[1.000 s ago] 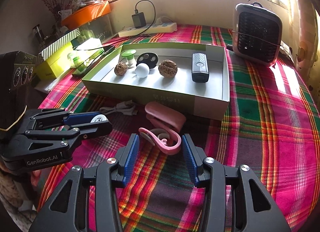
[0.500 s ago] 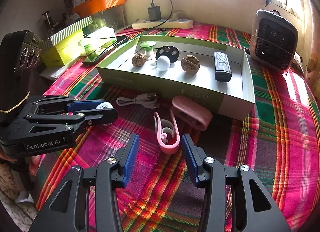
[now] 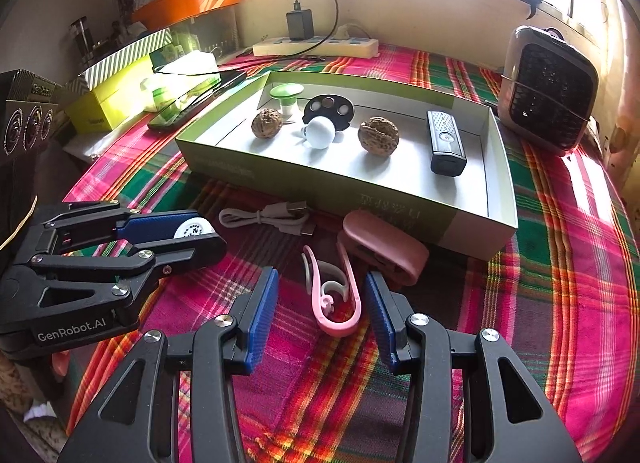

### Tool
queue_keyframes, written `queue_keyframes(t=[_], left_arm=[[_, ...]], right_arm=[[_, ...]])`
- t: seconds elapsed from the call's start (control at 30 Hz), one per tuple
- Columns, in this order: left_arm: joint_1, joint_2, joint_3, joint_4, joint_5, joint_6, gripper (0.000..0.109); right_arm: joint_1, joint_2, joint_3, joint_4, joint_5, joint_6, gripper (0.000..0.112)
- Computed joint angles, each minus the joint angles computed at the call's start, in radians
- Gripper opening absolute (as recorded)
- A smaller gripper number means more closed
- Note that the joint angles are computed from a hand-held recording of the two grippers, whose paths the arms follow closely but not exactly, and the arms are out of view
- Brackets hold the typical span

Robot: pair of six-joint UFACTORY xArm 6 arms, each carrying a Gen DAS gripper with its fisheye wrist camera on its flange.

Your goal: Organize objects

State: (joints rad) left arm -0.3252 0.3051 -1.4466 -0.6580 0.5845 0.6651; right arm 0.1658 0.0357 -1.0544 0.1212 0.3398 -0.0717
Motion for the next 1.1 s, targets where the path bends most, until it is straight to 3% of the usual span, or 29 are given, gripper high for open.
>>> queue_keyframes(t=[0.17,0.33,1.1], left_arm=[[-0.002,-0.002,0.005,0.003,-0.007,0.004,0.028],[-0.002,-0.001,0.004,-0.002,-0.007,0.003,0.028],[-0.006,-0.007,0.015,0.013,-0.021,-0.003,0.027]], right_arm=[[-0.004,-0.002,0.003,-0.04,-0.005,0.047,0.031],[0.0,-0.004,0.005,-0.057,-0.005,0.062,0.025],[0.002,-0.007,0.009,-0.056,-0.007,0.074,0.025]])
